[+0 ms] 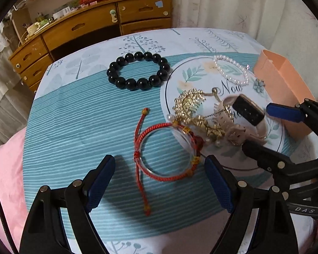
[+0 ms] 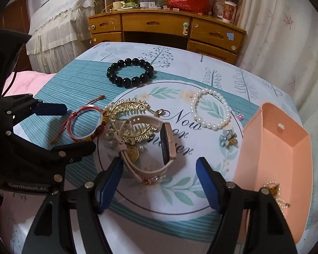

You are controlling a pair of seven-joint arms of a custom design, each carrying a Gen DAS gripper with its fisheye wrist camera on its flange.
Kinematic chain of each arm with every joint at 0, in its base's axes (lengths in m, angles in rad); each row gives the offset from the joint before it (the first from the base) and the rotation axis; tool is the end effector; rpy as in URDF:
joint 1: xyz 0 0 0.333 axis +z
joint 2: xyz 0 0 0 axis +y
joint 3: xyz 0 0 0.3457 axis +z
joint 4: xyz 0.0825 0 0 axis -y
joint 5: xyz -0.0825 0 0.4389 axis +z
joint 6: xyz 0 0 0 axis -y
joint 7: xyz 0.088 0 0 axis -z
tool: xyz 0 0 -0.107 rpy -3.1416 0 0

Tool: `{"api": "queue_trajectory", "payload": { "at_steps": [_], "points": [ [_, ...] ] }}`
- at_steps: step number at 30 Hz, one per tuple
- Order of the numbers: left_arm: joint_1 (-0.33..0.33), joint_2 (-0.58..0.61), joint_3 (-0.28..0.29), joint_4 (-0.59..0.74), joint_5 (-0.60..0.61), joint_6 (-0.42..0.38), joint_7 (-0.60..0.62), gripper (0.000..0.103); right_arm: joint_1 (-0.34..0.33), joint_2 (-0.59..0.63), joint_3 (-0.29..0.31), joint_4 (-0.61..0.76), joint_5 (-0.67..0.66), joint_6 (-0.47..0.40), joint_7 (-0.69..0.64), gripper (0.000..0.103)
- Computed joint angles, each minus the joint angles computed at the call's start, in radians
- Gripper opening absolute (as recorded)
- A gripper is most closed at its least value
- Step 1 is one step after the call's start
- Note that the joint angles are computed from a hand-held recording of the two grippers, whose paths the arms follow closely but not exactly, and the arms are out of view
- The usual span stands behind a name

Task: Organize jewelry
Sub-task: 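Grasp the red string bracelet with the left tool while the right tool grasps the pink-band watch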

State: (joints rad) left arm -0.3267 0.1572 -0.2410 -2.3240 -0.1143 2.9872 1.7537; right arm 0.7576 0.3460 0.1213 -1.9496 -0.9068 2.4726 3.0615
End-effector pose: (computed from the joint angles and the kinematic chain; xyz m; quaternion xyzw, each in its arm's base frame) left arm 0.5096 -0.3141 0.3167 -0.4385 0.8620 -0.2308 0.1068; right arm 0.4372 0.5247 0.3121 -0.6940 0.6563 -0.2275 0.1894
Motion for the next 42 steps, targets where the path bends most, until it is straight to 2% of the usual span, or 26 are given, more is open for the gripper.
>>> {"api": "queue_trajectory", "payload": {
  "at_steps": [5, 10, 11, 13, 15, 17, 23, 24, 26, 27, 30, 33, 35, 38, 42],
  "points": [
    [-0.002, 0.018, 0.004, 0.005, -0.004, 0.035, -0.012, 0.083, -0.002, 0.018, -0.003, 0.025, -0.002, -0.005, -0.038, 0.074],
    [0.038, 0.005, -0.049, -0.021, -0.079, 0.083, 0.070, 0.061, -0.007, 0.041, -0.004, 0.044, 0.025, 0.013, -0.069, 0.074],
    [0.024, 0.004, -0.035, -0.024, -0.071, 0.090, 0.061, 0.061, -0.004, 0.040, -0.010, 0.040, 0.020, 0.027, -0.054, 0.073],
    [0.050, 0.005, -0.066, -0.030, -0.121, 0.108, 0.101, 0.061, -0.001, 0.038, -0.017, 0.034, 0.016, 0.042, -0.038, 0.073],
    [0.043, 0.005, -0.063, -0.037, -0.131, 0.128, 0.112, 0.061, 0.004, 0.036, -0.023, 0.028, 0.000, 0.057, -0.019, 0.068],
    [0.041, 0.005, -0.065, -0.042, -0.144, 0.144, 0.117, 0.061, 0.009, 0.033, -0.029, 0.021, -0.022, 0.076, 0.003, 0.057],
    [0.066, 0.003, -0.098, -0.056, -0.192, 0.168, 0.153, 0.060, 0.014, 0.030, -0.032, 0.017, -0.053, 0.079, 0.035, 0.047],
    [0.074, 0.000, -0.107, -0.056, -0.206, 0.161, 0.158, 0.060, 0.012, 0.026, -0.032, 0.012, -0.055, 0.085, 0.043, 0.046],
    [0.141, -0.008, -0.180, -0.051, -0.302, 0.129, 0.222, 0.060, 0.007, 0.018, -0.031, 0.000, -0.058, 0.102, 0.058, 0.043],
    [0.147, -0.013, -0.188, -0.050, -0.338, 0.120, 0.243, 0.060, 0.004, 0.013, -0.032, -0.007, -0.059, 0.112, 0.070, 0.043],
    [0.142, -0.029, -0.187, -0.052, -0.432, 0.091, 0.283, 0.060, 0.002, 0.001, -0.031, -0.020, -0.066, 0.124, 0.097, 0.041],
    [0.107, -0.048, -0.153, -0.062, -0.466, 0.078, 0.280, 0.060, 0.002, -0.014, -0.028, -0.032, -0.086, 0.139, 0.128, 0.039],
    [0.077, -0.068, -0.121, -0.074, -0.460, 0.068, 0.248, 0.060, 0.000, -0.025, -0.023, -0.040, -0.092, 0.149, 0.134, 0.037],
    [0.052, -0.101, -0.097, -0.091, -0.481, 0.053, 0.235, 0.060, 0.003, -0.044, -0.019, -0.052, -0.116, 0.156, 0.160, 0.037],
    [0.018, -0.154, -0.064, -0.118, -0.449, 0.044, 0.180, 0.060, 0.003, -0.078, -0.011, -0.075, -0.161, 0.169, 0.209, 0.037]
  ]
}}
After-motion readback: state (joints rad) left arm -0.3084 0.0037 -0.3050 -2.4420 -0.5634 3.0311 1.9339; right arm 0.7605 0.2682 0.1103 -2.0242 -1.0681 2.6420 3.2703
